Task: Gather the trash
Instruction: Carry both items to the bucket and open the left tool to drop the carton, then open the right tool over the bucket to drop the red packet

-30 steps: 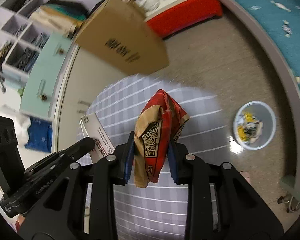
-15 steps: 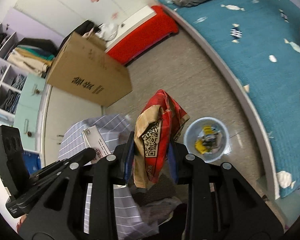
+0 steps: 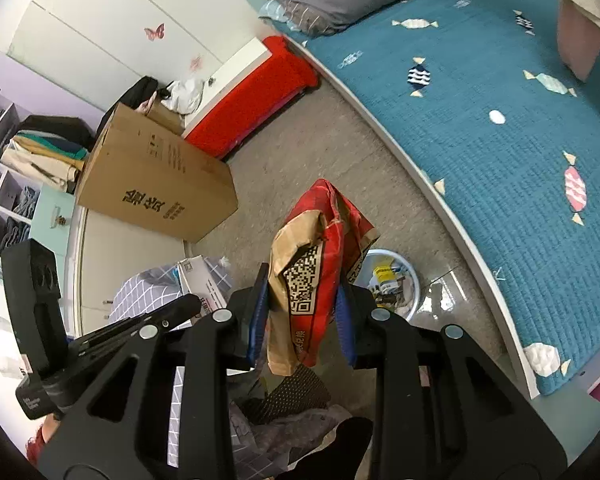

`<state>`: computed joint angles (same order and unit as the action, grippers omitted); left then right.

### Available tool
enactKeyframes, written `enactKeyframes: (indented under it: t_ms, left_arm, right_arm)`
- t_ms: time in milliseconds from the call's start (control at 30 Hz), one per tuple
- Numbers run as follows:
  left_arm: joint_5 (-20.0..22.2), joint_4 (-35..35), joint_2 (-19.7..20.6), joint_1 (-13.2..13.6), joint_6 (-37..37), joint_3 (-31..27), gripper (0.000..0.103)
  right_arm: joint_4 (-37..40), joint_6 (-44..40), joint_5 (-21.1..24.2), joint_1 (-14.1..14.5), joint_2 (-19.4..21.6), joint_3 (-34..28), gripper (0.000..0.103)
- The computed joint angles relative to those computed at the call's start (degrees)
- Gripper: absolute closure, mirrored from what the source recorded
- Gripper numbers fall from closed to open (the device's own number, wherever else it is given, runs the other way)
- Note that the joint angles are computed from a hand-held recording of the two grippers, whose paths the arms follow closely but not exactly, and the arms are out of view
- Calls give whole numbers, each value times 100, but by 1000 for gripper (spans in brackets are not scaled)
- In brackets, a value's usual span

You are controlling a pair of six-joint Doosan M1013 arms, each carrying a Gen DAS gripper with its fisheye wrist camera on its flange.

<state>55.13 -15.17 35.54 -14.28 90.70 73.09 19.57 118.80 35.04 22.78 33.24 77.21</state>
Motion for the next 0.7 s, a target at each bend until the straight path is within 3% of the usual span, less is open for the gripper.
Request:
enactKeyframes:
  t_ms: [33,67,100,167,700]
  left_arm:
    - [14,-36,-2,20,-2,7,96]
    - [45,-92,19,27,-31,-17,86]
    - [44,-107,16,40,-62,-9,57]
    - [-175,78,-52,25,-380,87,33]
    - [-238,270,-210,127,-902,265,32]
  right_arm:
    - [-36,50,-35,-8,-25,38,74]
    - [-67,84,-43,-11,-35,48,74]
    - [-89,111,-59,-16,-49,70,74]
    - [-54,101,-60,-30,-57,93,74]
    - [485,-576,221,51,136,-147,74]
